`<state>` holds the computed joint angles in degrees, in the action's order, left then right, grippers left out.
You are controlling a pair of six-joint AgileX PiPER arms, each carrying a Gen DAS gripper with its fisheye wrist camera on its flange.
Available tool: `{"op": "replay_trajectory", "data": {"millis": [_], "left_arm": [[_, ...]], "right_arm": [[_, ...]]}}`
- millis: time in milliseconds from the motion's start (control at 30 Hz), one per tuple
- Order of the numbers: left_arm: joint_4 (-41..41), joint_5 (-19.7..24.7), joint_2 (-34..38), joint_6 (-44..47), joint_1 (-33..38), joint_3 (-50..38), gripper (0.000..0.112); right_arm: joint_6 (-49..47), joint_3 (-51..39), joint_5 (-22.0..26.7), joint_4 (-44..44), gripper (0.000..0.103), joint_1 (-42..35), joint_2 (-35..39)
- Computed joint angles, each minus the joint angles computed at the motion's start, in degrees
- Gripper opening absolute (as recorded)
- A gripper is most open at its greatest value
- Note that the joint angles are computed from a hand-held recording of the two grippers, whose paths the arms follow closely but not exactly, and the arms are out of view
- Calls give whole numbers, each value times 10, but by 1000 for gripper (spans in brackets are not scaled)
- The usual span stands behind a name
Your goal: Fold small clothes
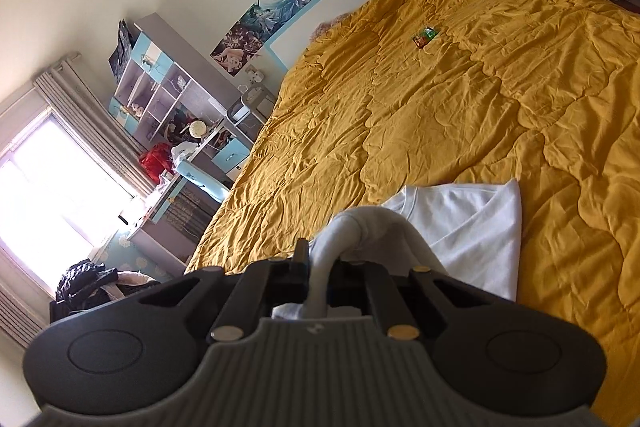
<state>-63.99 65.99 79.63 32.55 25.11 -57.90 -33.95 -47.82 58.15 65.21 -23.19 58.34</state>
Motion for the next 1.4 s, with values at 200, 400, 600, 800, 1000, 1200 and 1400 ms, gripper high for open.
{"op": "replay_trajectory", "data": {"millis": [200,400,600,800,1000,1200,1400], "left_arm": [[-21,-68,118,-11,-54,-66,6],[-44,-98,224,-23,-78,-142,6],[-23,-127,316,-62,-106,-227,7],[36,-136,402,-149,-135,-329,9],[37,-254,424,-178,-156,-338,40],[94,-322,384,-187,-159,-313,56],[169,-358,258,-79,-163,-179,64]], "right_arm": [[-56,-34,-121,75,2,74,146],[-81,-89,-180,128,2,99,270],[-98,-171,-204,157,2,117,395],[-30,-275,-220,94,2,135,511],[41,-329,-247,77,37,134,572],[58,-302,-286,63,41,124,539],[63,-206,-279,-100,51,127,420]]}}
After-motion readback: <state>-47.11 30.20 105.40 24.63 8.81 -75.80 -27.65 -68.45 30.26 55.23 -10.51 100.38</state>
